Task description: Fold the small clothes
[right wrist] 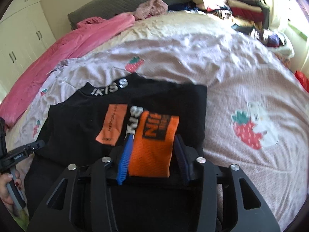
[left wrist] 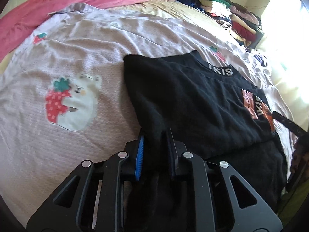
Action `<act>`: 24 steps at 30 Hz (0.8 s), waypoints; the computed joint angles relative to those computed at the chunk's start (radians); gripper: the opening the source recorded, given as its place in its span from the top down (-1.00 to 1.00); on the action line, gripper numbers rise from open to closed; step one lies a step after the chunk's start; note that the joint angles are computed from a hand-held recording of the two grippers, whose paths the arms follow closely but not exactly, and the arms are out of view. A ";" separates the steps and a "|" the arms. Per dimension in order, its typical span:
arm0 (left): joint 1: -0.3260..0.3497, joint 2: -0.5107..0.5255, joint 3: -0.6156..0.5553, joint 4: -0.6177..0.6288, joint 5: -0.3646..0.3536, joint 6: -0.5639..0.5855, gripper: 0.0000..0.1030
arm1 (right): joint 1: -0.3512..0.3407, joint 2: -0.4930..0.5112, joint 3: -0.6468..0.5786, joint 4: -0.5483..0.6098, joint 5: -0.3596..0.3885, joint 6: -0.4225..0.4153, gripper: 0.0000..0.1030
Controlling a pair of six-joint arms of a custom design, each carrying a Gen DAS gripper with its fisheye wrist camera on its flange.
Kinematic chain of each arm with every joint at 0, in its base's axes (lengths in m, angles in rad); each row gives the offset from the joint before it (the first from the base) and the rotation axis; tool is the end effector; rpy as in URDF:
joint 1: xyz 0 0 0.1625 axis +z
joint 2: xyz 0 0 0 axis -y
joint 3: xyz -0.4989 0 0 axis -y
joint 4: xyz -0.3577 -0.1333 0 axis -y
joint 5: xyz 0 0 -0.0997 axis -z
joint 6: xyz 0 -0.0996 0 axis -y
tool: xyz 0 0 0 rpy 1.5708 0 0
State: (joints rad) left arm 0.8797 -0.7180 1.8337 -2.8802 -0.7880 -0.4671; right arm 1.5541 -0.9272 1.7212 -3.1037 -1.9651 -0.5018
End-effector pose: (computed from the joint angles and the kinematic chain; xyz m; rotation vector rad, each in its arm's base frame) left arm -0.2539 -0.6263 0.1193 0.1784 2.4764 -0.7620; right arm 0.0836 -0.6872 0.3057 0.4074 -2.4413 0.7973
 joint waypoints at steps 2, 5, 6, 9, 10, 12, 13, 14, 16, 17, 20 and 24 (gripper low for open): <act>-0.003 -0.002 0.003 0.026 0.035 -0.008 0.82 | 0.012 0.007 0.002 -0.028 -0.012 -0.031 0.15; 0.005 -0.005 0.006 0.031 0.025 -0.018 0.82 | 0.024 0.010 -0.008 -0.006 0.001 -0.035 0.15; 0.005 -0.003 0.006 0.032 0.030 -0.018 0.79 | 0.028 0.013 -0.009 -0.007 -0.002 -0.036 0.15; 0.003 -0.001 0.007 0.034 0.041 -0.011 0.73 | 0.038 0.014 -0.005 -0.006 0.022 -0.043 0.14; 0.004 -0.003 0.008 0.035 0.044 -0.011 0.70 | 0.041 0.017 -0.005 -0.006 0.023 -0.044 0.11; 0.008 -0.007 0.011 0.034 0.039 -0.016 0.58 | 0.044 0.027 -0.012 0.002 0.009 -0.047 0.11; 0.010 -0.010 0.013 0.033 0.036 -0.020 0.56 | 0.044 0.032 -0.017 0.012 0.002 -0.042 0.11; 0.011 -0.012 0.015 0.033 0.035 -0.023 0.51 | 0.045 0.036 -0.019 0.018 -0.005 -0.034 0.11; 0.010 -0.012 0.018 0.029 0.036 -0.021 0.50 | 0.043 0.039 -0.018 0.027 -0.008 -0.023 0.11; 0.008 -0.013 0.019 0.030 0.039 -0.021 0.49 | 0.043 0.040 -0.016 0.024 -0.012 -0.020 0.11; 0.005 -0.016 0.023 0.033 0.044 -0.027 0.45 | 0.043 0.033 -0.005 0.021 -0.007 -0.010 0.10; -0.002 -0.026 0.029 0.046 0.048 -0.030 0.44 | 0.045 0.024 0.009 0.010 0.002 -0.009 0.05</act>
